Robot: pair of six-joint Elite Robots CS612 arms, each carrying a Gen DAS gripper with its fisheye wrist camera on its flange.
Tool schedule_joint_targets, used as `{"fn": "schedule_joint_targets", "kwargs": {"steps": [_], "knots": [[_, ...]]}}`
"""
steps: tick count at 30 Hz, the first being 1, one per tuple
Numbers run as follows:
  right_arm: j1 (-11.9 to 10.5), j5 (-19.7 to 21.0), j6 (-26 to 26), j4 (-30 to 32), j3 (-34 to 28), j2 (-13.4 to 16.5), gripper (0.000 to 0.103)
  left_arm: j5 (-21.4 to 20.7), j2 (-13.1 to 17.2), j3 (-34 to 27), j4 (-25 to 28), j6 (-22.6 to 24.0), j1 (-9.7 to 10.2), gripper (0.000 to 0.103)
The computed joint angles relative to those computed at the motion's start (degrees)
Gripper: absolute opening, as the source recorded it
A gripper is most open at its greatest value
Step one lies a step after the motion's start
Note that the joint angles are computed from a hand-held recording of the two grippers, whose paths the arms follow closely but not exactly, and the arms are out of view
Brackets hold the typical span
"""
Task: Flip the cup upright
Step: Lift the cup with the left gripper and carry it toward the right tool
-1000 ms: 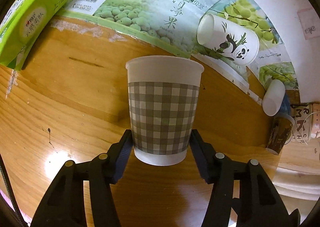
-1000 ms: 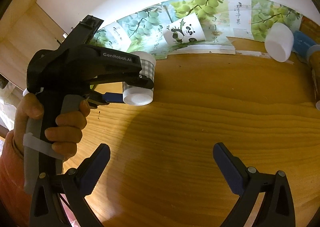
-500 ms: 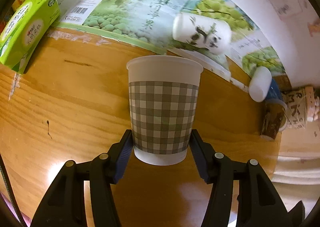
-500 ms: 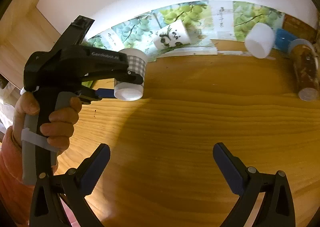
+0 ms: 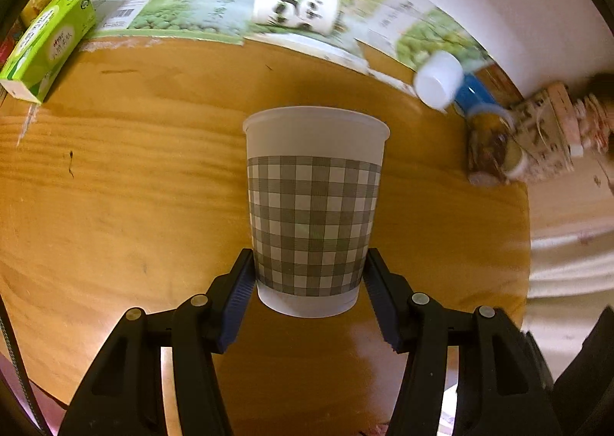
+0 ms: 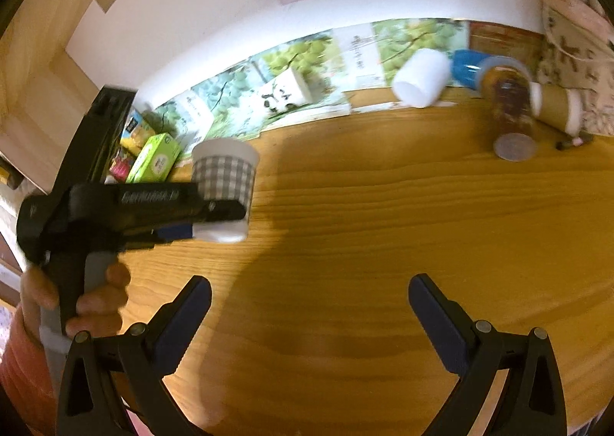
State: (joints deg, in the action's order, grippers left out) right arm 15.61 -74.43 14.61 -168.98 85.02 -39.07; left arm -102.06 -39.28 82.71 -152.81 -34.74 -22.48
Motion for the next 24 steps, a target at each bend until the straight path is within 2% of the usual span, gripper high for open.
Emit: {"fn": "schedule_joint_targets", "kwargs": {"steps": [9,14,24], "knots": [[-2.56,1.23,2.16,-4.60,5.29,-2.52,0.103,-0.57,-2.46,5.56,-6.28,-1.57,-3.20,0.061],[-4.22,3.97,3.01,-4.38,8.07,-3.56,0.103,-1.14,-2.80,7.62,-9.61,-2.50,-4.74,0.061],[-7.51,10.49,5.80,-0.41,10.80,-4.29,0.103,-2.73,-2.52,9.01,-9.71,-2.88,-7.05,0.061]]}}
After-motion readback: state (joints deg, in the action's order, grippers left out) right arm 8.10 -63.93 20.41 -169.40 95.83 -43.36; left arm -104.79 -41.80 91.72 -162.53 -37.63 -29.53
